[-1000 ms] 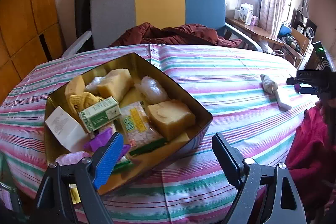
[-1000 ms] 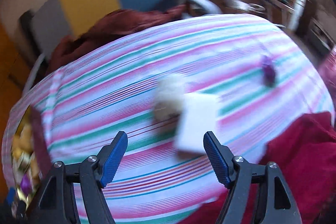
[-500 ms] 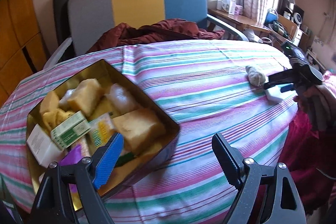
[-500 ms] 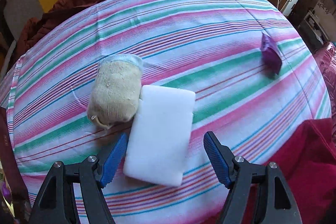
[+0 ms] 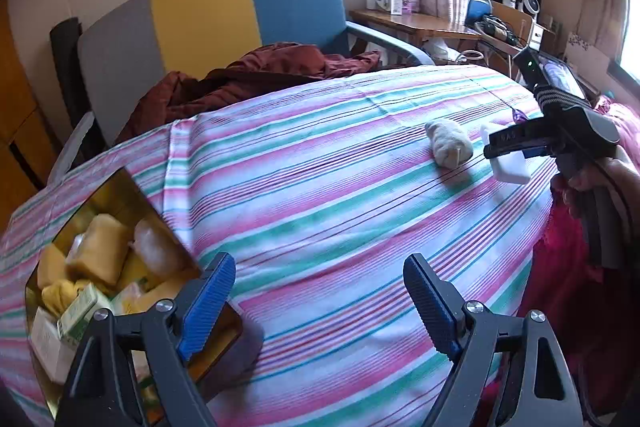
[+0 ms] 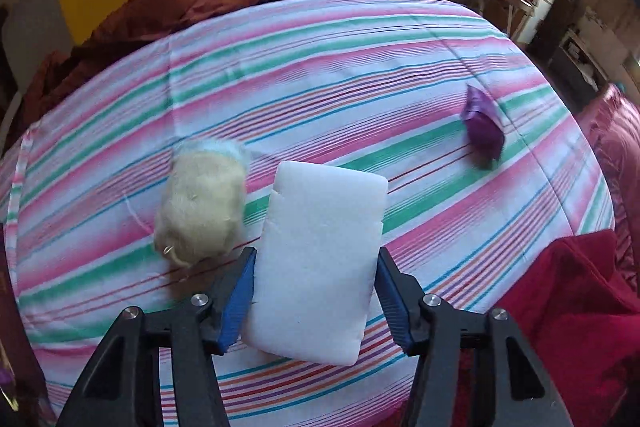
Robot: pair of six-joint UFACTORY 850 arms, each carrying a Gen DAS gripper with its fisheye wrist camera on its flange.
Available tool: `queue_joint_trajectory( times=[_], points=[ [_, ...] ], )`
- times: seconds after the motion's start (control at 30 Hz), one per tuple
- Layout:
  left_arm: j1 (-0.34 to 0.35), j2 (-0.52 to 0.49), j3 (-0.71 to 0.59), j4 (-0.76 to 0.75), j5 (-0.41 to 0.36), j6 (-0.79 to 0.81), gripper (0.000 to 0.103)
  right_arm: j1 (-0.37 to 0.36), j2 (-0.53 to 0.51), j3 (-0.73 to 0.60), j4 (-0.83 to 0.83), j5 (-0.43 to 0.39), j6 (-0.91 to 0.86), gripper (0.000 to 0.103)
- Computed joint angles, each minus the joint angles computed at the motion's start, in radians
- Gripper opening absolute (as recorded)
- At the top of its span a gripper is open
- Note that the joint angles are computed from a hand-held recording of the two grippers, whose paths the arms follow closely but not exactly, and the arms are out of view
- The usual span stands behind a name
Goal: Organize objects
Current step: 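Grasp the white eraser with the right gripper while the left grasps the wrapped ball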
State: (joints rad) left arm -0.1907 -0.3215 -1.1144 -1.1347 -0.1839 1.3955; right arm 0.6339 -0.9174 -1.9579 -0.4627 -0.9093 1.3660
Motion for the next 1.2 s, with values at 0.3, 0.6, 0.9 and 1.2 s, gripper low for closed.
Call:
queue_joint_trajectory(
  times=[0.3, 0.6, 0.9, 1.2],
  points=[
    [-0.057, -0.055, -0.061, 0.169, -0.002, -0.149, 0.087, -0.016, 0.076, 0.098, -0.085, 0.127, 0.159, 0.058],
    [-0.103, -0.126, -0.135, 0.395, -0.024, -0.376, 0.087, -0.023, 0.128, 0.175, -0.153, 0.243, 0.25, 0.058],
    [-0.134, -0.199, -0.22, 0.565, -0.071, -0.559, 0.087, -0.032, 0.174, 0.25, -0.213, 0.336, 0.347, 0.059],
    [-0.157, -0.262, -0.309, 0.591, -0.113, -0.606, 0.087, -0.038, 0.217, 0.318, -0.302, 0.393, 0.485, 0.059]
  ],
)
